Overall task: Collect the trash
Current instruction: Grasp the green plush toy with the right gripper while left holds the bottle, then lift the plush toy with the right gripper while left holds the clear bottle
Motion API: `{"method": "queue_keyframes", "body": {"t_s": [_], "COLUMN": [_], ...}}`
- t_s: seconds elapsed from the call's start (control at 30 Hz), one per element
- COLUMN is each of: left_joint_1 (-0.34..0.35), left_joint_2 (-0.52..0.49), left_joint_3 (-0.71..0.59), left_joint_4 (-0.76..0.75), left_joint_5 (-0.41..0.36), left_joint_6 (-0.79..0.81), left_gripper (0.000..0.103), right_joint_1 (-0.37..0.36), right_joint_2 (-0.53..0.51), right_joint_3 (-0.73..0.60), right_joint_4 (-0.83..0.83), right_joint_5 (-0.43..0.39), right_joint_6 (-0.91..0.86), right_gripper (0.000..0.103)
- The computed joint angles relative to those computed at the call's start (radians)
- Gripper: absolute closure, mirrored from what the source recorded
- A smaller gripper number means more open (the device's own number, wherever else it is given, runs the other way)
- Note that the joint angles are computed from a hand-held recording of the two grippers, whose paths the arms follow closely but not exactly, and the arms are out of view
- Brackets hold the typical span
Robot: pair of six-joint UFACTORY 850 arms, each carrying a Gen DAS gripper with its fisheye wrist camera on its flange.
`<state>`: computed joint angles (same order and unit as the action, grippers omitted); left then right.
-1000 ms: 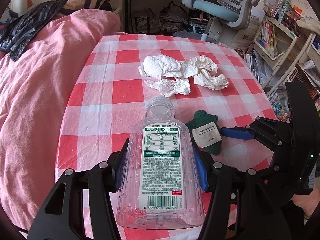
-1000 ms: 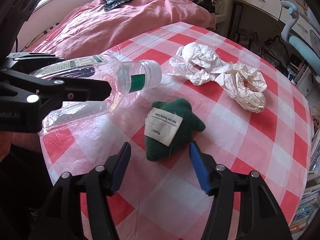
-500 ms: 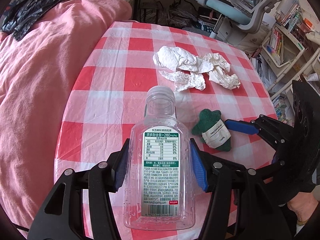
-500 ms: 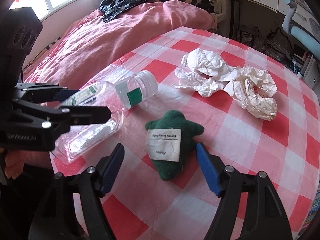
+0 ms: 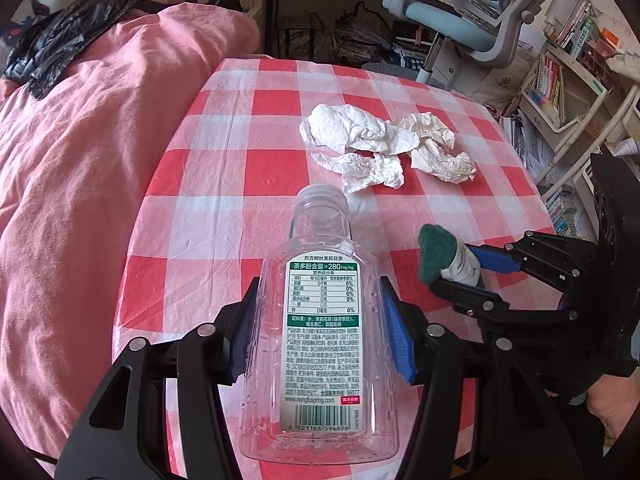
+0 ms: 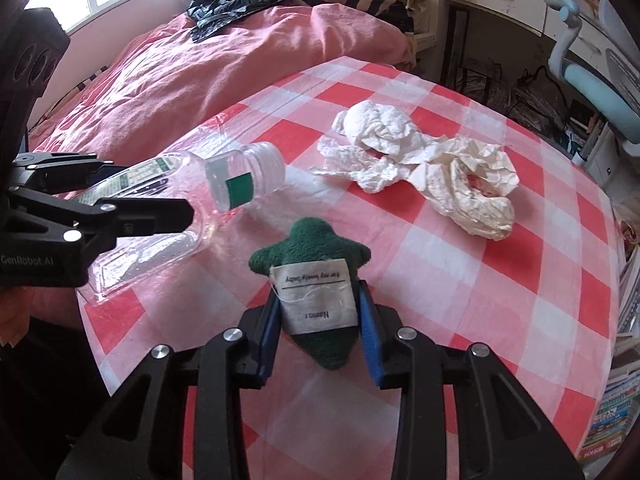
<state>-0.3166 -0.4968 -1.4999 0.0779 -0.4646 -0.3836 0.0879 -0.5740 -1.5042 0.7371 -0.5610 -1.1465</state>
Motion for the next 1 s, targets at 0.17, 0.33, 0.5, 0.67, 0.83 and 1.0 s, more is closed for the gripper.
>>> {"method": "queue_keyframes", "body": {"t_s": [0.17, 0.33, 0.5, 0.67, 0.83, 1.0], "left_joint_1": [-0.007, -0.015, -0.016, -0.015, -0.019, -0.020], "left_joint_2": [-0.015, -0.014, -0.003, -0.006, -0.016, -0.015], "left_joint_3": [-0.016, -0.014, -0.002, -0.006, -0.016, -0.015], "left_joint_4": [0.014, 0.050, 0.046, 0.030, 0.041, 0.041], "left_joint_5": [-0.032, -0.033, -0.007, -0.007, -0.025, -0.024], "left_joint_6": [0.008, -0.002, 0.000, 0.008, 0.005, 0.004], "left_gripper": [0.049, 0.049, 0.049, 0.049, 0.049, 0.049], "right_joint_1": [-0.006, 0.005, 0.004, 0.005, 0.008, 0.008], "right_joint_2": [-0.006, -0.004, -0.002, 0.000, -0.003, 0.005], "right_joint_3": [-0.003, 0.005, 0.008, 0.010, 0.012, 0.020], "right_joint_4": [-0.056, -0.094, -0.094, -0.098, -0.066, -0.003], "right_joint_5": [0.012, 0.023, 0.024, 0.026, -0.006, -0.019], "right_joint_6": [0.047, 0.055, 0.048, 0.044, 0.008, -0.051], "right_gripper": [0.067, 0.066, 0.066, 0.064, 0.041, 0.047]}}
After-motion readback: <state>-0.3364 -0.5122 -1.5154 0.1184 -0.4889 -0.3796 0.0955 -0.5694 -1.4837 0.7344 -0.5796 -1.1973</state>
